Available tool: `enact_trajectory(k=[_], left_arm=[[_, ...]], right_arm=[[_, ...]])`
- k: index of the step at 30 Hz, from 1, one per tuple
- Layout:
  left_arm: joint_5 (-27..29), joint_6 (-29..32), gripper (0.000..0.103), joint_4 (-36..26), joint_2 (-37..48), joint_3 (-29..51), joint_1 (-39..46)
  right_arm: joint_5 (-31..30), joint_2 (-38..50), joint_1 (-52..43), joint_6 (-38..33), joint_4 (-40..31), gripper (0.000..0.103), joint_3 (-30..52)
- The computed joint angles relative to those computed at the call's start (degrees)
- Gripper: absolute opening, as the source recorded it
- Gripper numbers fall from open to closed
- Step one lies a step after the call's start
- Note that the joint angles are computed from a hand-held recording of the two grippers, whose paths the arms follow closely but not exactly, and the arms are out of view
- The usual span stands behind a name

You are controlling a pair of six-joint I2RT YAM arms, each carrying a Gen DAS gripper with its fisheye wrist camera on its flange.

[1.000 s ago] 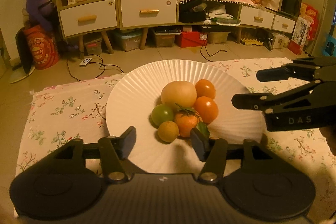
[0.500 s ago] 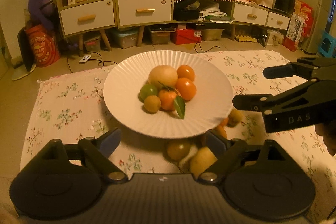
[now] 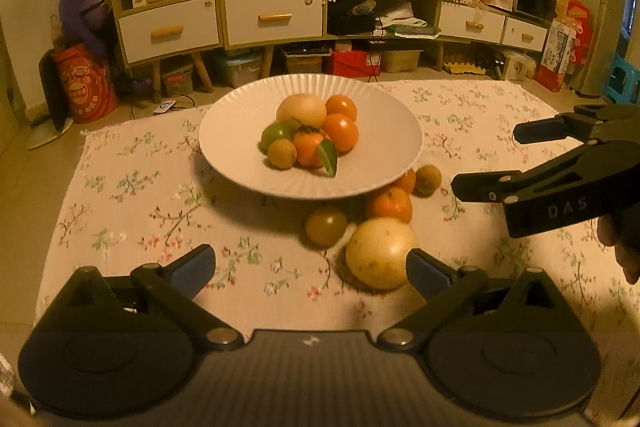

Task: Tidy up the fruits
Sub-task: 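Withdraw both tools from the bowl back toward the remaining fruits, then grasp the pale pomelo with the left tool while the right tool grasps a brown kiwi-like fruit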

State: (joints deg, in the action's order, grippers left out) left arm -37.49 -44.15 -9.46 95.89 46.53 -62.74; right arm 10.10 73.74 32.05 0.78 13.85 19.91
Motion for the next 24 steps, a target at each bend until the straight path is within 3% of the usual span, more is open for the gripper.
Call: enact_trajectory(k=[10,24], left_arm=[[0.28,-2.87,0.101,3.09,3.59,-1.91,-1.87],[0.97,-1.27,0.095,17.29,9.69,-2.35,-1.65]], right_arm=[[0.66,1.5,-0.16,0.55,2.44,0.101,-1.83],[-3.02,9.91,-3.36,0.25,9.69,0.101,-1.44]])
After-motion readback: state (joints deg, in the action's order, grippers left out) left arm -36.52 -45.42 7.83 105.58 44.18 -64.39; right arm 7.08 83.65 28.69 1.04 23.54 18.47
